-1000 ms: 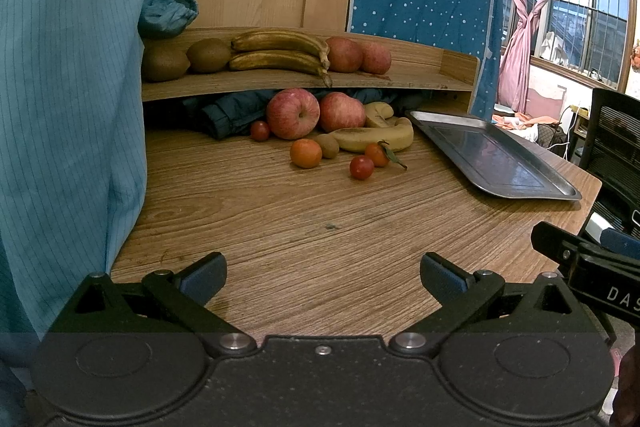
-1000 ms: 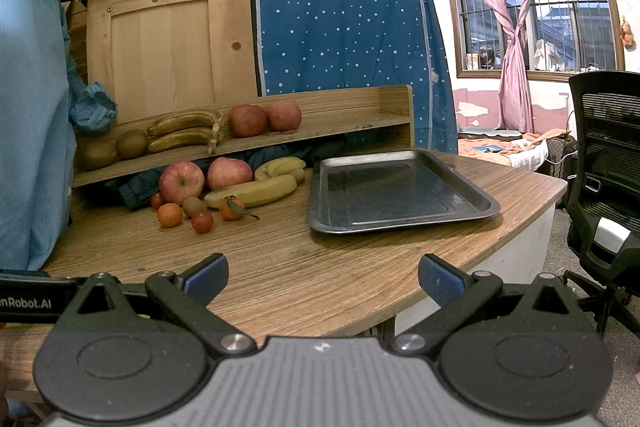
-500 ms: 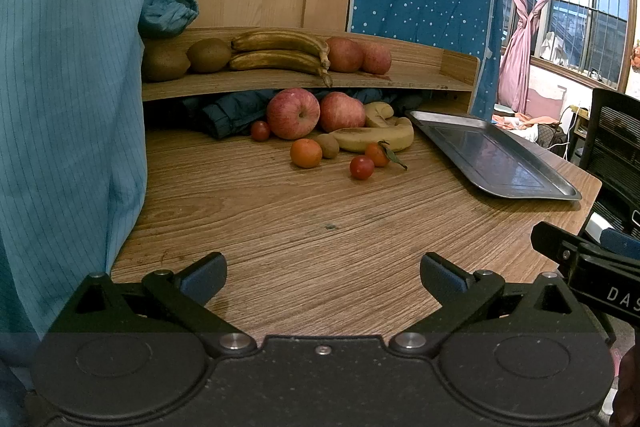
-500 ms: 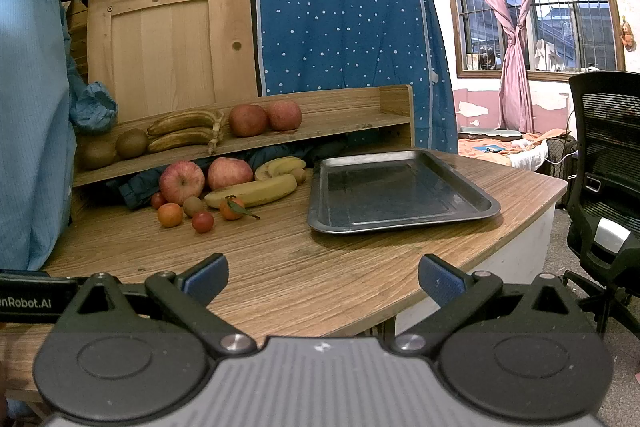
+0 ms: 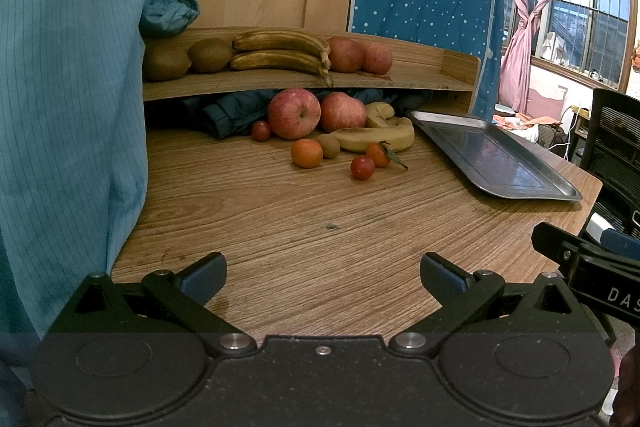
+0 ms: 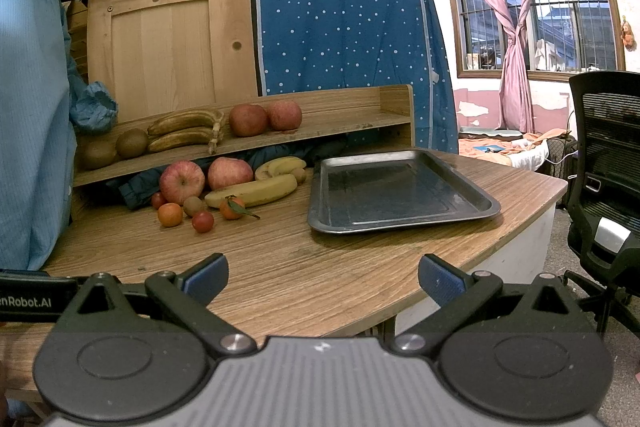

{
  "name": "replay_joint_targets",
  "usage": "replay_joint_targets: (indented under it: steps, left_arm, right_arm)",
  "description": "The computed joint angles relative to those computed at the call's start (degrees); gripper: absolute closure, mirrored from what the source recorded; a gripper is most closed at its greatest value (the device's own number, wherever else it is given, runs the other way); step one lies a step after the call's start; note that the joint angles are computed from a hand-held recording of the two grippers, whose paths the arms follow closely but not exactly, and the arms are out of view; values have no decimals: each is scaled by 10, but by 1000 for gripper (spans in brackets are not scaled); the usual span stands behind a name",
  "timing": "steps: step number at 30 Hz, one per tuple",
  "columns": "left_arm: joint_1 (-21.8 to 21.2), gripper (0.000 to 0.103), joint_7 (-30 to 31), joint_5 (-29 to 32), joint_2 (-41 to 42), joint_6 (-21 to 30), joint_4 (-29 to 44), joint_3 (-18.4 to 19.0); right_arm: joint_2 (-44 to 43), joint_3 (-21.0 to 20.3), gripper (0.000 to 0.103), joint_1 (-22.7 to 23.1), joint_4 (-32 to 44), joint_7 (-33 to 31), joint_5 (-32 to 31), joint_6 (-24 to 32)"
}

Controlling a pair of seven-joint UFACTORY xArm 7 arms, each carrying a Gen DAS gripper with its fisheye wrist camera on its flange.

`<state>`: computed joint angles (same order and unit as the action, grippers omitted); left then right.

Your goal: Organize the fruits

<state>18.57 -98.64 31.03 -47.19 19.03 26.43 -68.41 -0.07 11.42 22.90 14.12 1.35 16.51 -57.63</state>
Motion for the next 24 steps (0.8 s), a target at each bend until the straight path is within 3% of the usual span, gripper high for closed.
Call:
replay_joint_targets:
  steps: [24]
  left_arm:
    - [-1,1,-2,4,2,2,1,1]
  right_arm:
    - [1,-3,0,-5,2,1,-10,2]
